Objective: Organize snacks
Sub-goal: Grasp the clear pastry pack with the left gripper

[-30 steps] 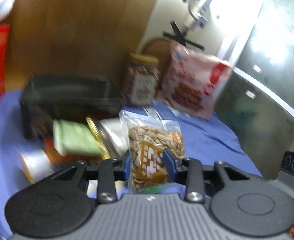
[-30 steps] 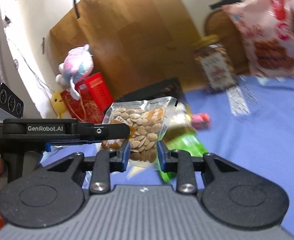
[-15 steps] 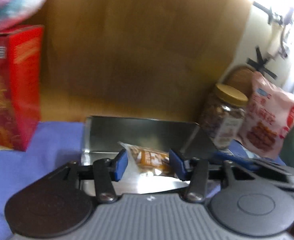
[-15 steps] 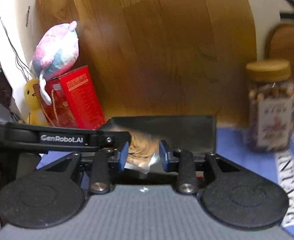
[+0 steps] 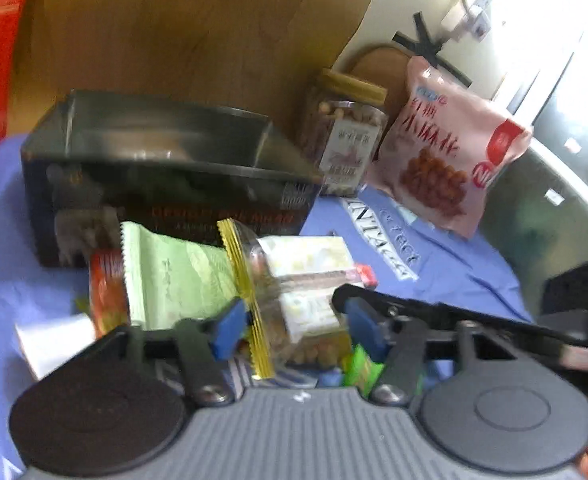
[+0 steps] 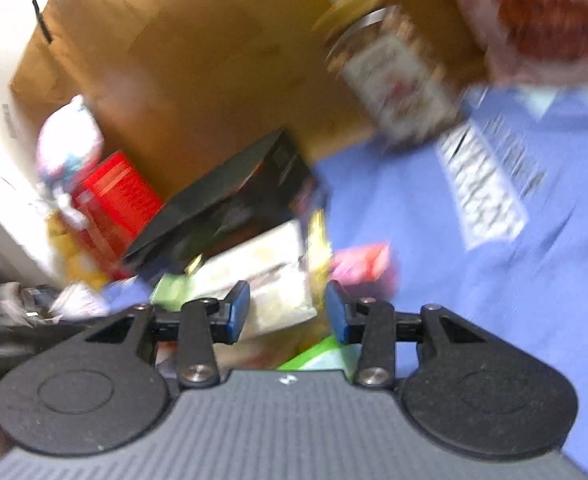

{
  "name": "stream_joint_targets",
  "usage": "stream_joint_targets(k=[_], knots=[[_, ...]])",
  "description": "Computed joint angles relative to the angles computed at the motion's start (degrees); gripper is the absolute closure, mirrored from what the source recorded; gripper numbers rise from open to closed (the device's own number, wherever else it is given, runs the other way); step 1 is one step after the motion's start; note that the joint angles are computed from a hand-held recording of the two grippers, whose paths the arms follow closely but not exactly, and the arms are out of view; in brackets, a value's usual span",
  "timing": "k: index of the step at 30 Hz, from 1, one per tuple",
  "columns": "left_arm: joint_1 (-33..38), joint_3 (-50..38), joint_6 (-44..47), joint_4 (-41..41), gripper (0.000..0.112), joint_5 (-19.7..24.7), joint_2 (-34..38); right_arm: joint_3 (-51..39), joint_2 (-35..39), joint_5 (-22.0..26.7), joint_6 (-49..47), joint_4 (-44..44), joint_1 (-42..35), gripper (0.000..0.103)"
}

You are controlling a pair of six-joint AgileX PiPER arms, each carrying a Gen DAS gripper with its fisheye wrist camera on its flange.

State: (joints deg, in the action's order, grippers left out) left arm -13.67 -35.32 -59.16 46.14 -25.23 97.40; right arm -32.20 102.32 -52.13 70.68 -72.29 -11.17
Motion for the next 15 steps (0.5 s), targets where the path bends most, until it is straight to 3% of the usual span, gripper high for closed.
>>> stream_joint_targets(k=[3,6,11,15], knots=[[-1.4,3.3,1.7,-5.1,0.078,-0.9,-2.5,5.9,-5.8,-0.2,-3.4,3.0,0.3,0.071],[-0.3,8.1,2.1,-5.7,0.08,-2.2,-10.0,12.2,-12.0,-4.5,-7.1,2.5,-2.8,0.071],[-7.2,19.1,20.1,-25.3,0.08,0.6,-23.8,20.7,-21.1,-9.2,-8.4,-4.4,-8.7,0.07],[-9.5,25.9,24.9,-33.0,0.08,0.7,-26.5,25.0,-20.9,-7.9,-13.0,-7.3,-8.7,0.07]])
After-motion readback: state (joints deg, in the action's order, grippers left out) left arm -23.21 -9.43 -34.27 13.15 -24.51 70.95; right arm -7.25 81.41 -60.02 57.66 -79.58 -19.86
